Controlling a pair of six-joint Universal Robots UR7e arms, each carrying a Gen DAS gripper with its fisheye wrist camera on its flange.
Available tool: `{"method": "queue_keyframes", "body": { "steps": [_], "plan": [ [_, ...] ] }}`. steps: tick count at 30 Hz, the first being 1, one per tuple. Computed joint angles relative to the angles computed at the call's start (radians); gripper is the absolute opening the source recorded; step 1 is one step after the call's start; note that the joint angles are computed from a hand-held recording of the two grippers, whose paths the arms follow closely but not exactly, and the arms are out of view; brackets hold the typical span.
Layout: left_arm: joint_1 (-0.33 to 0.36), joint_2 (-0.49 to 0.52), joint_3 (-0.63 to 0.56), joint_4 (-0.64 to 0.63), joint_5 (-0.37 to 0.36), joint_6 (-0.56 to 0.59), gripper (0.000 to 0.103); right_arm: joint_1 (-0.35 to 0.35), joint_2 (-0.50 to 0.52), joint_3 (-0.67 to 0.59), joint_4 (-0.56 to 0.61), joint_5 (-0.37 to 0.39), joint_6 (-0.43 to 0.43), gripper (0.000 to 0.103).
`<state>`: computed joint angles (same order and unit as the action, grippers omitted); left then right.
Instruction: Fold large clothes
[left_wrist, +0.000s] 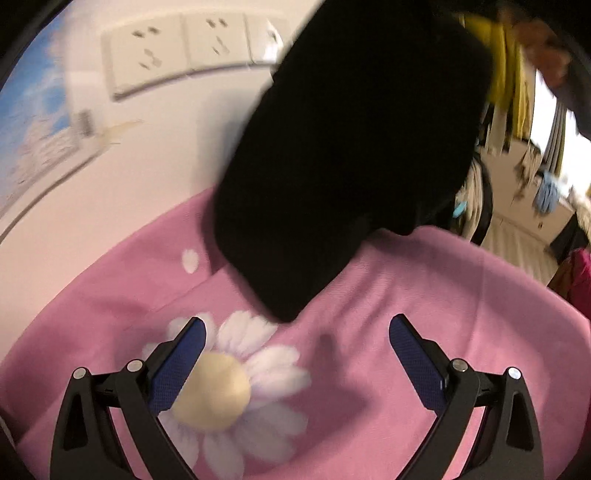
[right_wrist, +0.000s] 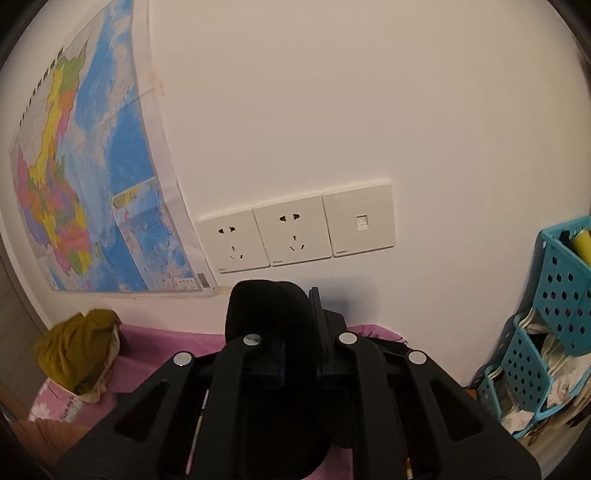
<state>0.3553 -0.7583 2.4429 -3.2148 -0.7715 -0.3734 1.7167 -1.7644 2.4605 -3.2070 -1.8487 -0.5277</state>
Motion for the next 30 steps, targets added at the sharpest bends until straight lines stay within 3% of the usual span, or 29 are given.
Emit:
{"method": "queue_keyframes", "body": {
  "steps": [4, 5, 6, 7, 8, 9, 11, 13, 15, 18, 21, 25, 27, 30],
  "plan": [
    [0.064, 0.036, -0.124, 0.178, 0.086, -0.009, 0.095, -0.015, -0.024, 0.000, 0.003, 0.015, 0.002, 0.010],
    [0.079, 0.040, -0.143, 0.209, 0.102, -0.023, 0.084, -0.019, -0.033, -0.001, 0.007, 0.018, 0.001, 0.010],
    [0.094, 0.045, -0.158, 0.205, 0.107, -0.018, 0.064, -0.025, -0.048, -0.003, 0.016, 0.024, -0.002, 0.010],
    [0.121, 0.035, -0.179, 0.226, 0.100, -0.036, 0.053, -0.029, -0.060, -0.002, 0.018, 0.025, -0.007, 0.010],
    [0.139, 0.017, -0.182, 0.211, 0.076, -0.046, 0.033, -0.031, -0.074, -0.003, 0.022, 0.023, -0.015, 0.010],
    [0.149, 0.002, -0.175, 0.178, 0.061, -0.055, 0.019, -0.039, -0.093, -0.004, 0.033, 0.028, -0.019, 0.010],
    [0.162, -0.038, -0.157, 0.060, 0.061, -0.058, 0.010, -0.046, -0.126, -0.008, 0.046, 0.023, -0.031, 0.010],
    [0.154, -0.069, -0.164, 0.016, 0.090, -0.029, 0.008, -0.050, -0.165, -0.021, 0.071, 0.025, -0.034, 0.009],
    [0.136, -0.103, -0.197, 0.010, 0.105, 0.015, 0.008, -0.018, -0.180, -0.039, 0.043, -0.021, -0.054, 0.008],
    [0.083, -0.121, -0.262, -0.048, 0.167, 0.112, 0.007, 0.094, -0.192, -0.089, -0.002, -0.131, -0.085, 0.008],
    [0.027, -0.140, -0.313, -0.074, 0.210, 0.177, 0.007, 0.279, -0.192, -0.154, -0.066, -0.275, -0.166, 0.008],
    [-0.077, -0.199, -0.337, -0.262, 0.285, 0.347, 0.007, 0.546, -0.154, -0.224, -0.138, -0.476, -0.311, 0.008],
    [-0.148, -0.261, -0.318, -0.316, 0.349, 0.397, 0.008, 0.696, -0.122, -0.268, -0.161, -0.600, -0.365, 0.008],
    [-0.301, -0.358, -0.265, -0.386, 0.518, 0.483, 0.009, 0.867, -0.085, -0.305, -0.177, -0.734, -0.392, 0.008]
  ]
}}
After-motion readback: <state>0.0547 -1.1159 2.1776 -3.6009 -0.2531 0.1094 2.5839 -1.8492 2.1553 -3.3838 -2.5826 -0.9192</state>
